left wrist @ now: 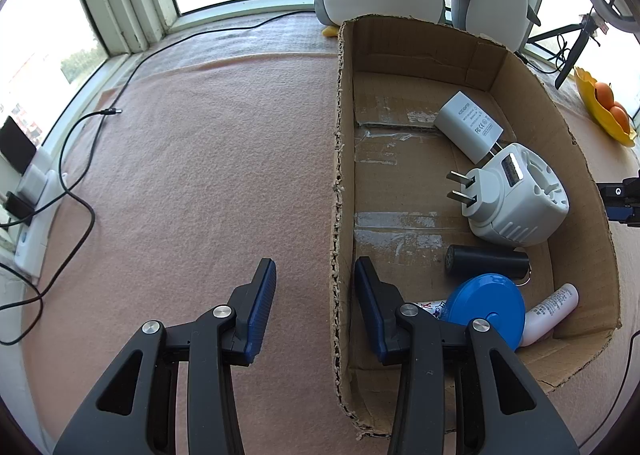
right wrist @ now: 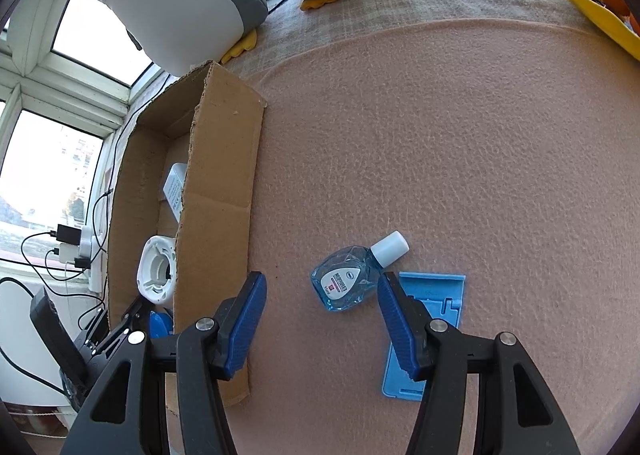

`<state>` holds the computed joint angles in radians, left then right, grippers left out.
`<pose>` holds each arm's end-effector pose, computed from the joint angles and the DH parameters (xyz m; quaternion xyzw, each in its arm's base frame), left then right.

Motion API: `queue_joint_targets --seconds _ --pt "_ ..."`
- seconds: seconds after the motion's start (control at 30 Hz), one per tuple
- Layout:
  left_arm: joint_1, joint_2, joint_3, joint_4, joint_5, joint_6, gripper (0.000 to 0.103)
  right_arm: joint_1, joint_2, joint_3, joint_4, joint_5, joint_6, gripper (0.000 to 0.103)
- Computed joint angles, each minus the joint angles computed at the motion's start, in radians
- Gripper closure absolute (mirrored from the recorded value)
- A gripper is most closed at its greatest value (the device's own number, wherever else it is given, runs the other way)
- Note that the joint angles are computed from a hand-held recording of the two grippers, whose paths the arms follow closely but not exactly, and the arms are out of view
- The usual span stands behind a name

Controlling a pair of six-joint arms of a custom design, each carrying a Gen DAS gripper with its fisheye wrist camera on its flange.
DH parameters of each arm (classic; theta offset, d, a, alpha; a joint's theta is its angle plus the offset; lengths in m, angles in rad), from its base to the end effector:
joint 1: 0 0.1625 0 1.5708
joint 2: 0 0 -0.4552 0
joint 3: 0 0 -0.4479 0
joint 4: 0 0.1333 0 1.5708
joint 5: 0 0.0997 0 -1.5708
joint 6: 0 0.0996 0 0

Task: Organize rigid objects
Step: 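Move the right gripper to the blue eye-drop bottle and grasp it, then carry the eye-drop bottle into the box and open the right gripper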

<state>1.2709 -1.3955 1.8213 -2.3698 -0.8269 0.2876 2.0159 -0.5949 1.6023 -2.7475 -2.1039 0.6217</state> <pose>0.0125 -0.6391 0.3938 0.2005 0.8958 -0.1750 0.3561 0.3885 -0.6223 -0.0288 -0.1070 -0.9555 0.2037 0.1845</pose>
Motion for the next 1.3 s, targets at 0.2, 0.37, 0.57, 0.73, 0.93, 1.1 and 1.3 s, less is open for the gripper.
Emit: queue_joint_targets --seconds 0.2,0.37,0.57,0.73,0.93,1.1,1.3 --pt "0.002 0.001 -0.001 0.001 -0.005 -0.001 0.063 -0.004 0.022 -0.043 0.044 -0.019 -0.011 0.049" --pt "0.004 0.002 -0.004 0.002 -0.008 -0.002 0.063 0.004 0.051 -0.089 0.101 -0.053 -0.037 0.049" --pt "0.005 0.002 -0.005 0.004 -0.01 -0.003 0.063 0.027 0.082 -0.135 0.178 -0.13 -0.064 0.055" --pt "0.005 0.002 -0.006 0.003 -0.01 -0.002 0.063 0.042 0.101 -0.168 0.256 -0.196 -0.066 0.068" --pt "0.005 0.002 -0.006 0.004 -0.011 -0.003 0.063 0.055 0.112 -0.176 0.279 -0.237 -0.102 0.07" --pt "0.005 0.002 -0.006 0.005 -0.01 -0.003 0.063 0.065 0.108 -0.153 0.249 -0.247 -0.116 0.071" --pt "0.006 0.002 -0.007 0.005 -0.011 -0.003 0.063 0.074 0.085 -0.112 0.202 -0.254 -0.117 0.071"
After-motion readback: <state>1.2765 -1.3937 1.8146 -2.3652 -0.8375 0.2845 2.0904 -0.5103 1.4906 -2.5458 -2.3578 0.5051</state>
